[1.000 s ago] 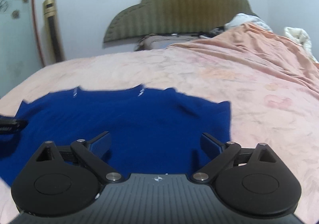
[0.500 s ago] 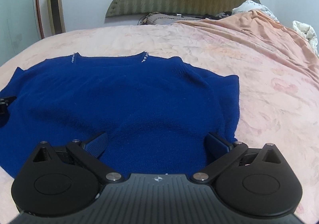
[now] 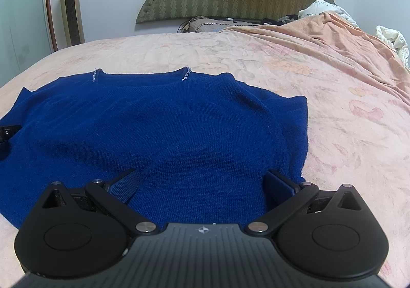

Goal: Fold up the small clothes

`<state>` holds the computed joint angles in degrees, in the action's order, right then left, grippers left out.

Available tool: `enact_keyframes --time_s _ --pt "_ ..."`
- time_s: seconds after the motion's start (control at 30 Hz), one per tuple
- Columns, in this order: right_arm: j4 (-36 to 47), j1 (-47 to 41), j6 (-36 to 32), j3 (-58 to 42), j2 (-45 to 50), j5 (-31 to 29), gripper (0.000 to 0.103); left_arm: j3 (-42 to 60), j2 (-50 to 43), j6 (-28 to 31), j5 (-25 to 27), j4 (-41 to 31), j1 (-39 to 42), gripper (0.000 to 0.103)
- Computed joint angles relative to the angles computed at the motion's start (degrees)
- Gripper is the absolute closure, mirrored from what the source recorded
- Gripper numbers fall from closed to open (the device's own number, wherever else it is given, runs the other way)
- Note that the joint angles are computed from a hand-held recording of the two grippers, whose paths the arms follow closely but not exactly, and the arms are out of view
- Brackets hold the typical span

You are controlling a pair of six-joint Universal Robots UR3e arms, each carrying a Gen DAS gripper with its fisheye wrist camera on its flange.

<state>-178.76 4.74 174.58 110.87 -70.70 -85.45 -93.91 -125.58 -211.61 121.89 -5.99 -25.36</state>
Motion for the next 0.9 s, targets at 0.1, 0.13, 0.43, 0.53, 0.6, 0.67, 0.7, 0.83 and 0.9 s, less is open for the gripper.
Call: enact_keyframes --time_s 0.1,0.13,0.43,0.53,0.6,0.67,0.7,0.83,0.9 --pt "0.0 -0.01 0.0 -0.03 0.02 0.02 0.0 -0.37 0.18 -0.31 -0.43 0.29 0.24 0.013" --pt "0.0 -0.01 0.0 -0.03 0.02 0.02 0.0 -0.49 0.23 -0.42 -0.53 0.38 0.3 0.012" --pt "-0.57 -1.15 0.52 3.77 -3.97 0.68 0.0 -11.59 9.34 1.55 -7.65 4.23 2.85 0.011" --pt "-3.85 -10.11 1.81 16.12 -15.29 11.49 0.0 -25.47 17.99 3.14 -18.35 12.79 7.48 0.011" --pt "2.11 -17.78 -0.07 21.04 -23.38 17.71 0.0 -34.34 23.2 3.47 -27.57 17.12 12.49 0.011" --pt "12.55 -25.85 -2.78 23.4 -30.58 22.75 0.001 -40.96 26.38 3.84 -33.3 22.2 15.96 0.011" --pt "19.32 -30.9 -4.44 24.2 -33.86 27.4 0.001 -43.0 27.59 3.39 -35.96 23.46 17.55 0.011" --pt "46.57 -45.57 -18.63 24.72 -41.01 47.41 0.001 -44.71 24.23 0.17 -45.47 31.12 22.1 0.001" --pt "52.16 -43.93 -22.93 20.62 -35.22 51.34 0.001 -42.17 20.7 -0.97 -47.29 33.1 22.31 0.001"
